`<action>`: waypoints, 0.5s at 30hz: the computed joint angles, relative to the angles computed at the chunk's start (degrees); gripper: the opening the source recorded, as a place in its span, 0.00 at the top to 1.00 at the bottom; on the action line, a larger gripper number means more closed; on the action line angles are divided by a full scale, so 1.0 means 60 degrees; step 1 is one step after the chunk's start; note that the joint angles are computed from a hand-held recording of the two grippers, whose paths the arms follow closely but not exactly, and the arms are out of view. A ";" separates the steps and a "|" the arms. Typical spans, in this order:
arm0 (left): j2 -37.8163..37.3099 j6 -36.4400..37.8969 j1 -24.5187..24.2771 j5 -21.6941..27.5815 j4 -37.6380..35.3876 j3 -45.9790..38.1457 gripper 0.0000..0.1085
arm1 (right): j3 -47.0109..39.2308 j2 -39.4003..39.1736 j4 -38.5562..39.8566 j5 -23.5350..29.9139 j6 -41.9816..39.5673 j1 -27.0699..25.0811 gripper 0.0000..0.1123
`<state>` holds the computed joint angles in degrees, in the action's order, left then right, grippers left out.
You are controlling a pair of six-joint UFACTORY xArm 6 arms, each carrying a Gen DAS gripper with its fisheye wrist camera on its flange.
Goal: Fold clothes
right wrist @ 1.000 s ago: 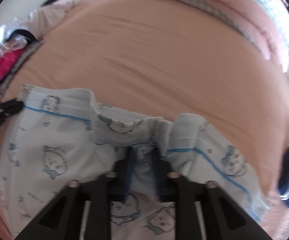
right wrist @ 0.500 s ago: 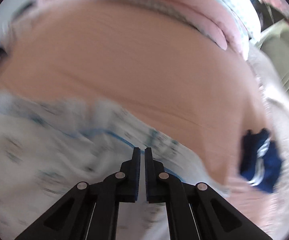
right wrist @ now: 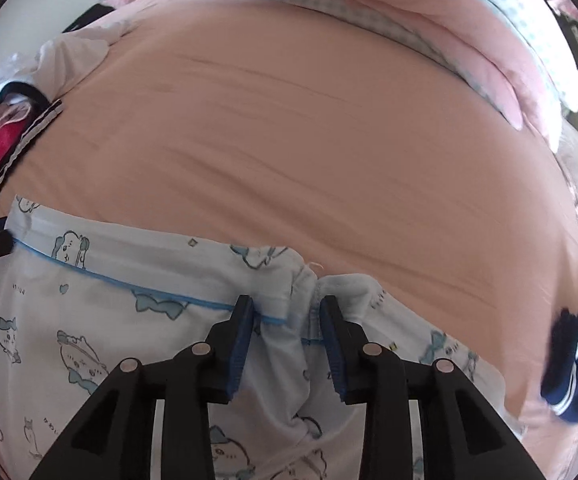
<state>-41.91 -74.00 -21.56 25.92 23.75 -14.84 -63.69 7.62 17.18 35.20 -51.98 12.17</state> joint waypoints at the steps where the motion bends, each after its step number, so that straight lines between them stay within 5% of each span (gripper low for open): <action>1: 0.0020 -0.0097 0.0046 -0.0300 0.0094 0.0092 0.95 | -0.0221 0.0142 0.0243 0.0156 -0.0395 -0.0099 0.85; 4: -0.0732 -0.0477 0.0060 -0.0100 0.0524 0.0309 0.95 | -0.0727 0.0368 0.0806 0.0567 -0.0993 -0.0318 0.93; 8: -0.1510 -0.0739 -0.0469 0.1728 0.1411 -0.0170 0.95 | -0.1051 0.0248 0.1900 0.1060 -0.1659 -0.0468 0.94; 11: -0.1780 -0.0458 -0.0479 0.2366 0.1147 -0.0159 0.92 | -0.1345 0.0481 0.2915 0.1159 -0.2359 -0.0521 0.94; 15: -0.0693 0.0180 -0.0100 0.2444 0.0143 -0.0333 0.89 | -0.1254 0.1019 0.2048 0.0917 -0.0866 -0.0112 0.91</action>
<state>-46.07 -72.93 -22.16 40.59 24.61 -16.84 -71.21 13.73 29.47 40.71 -57.17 11.50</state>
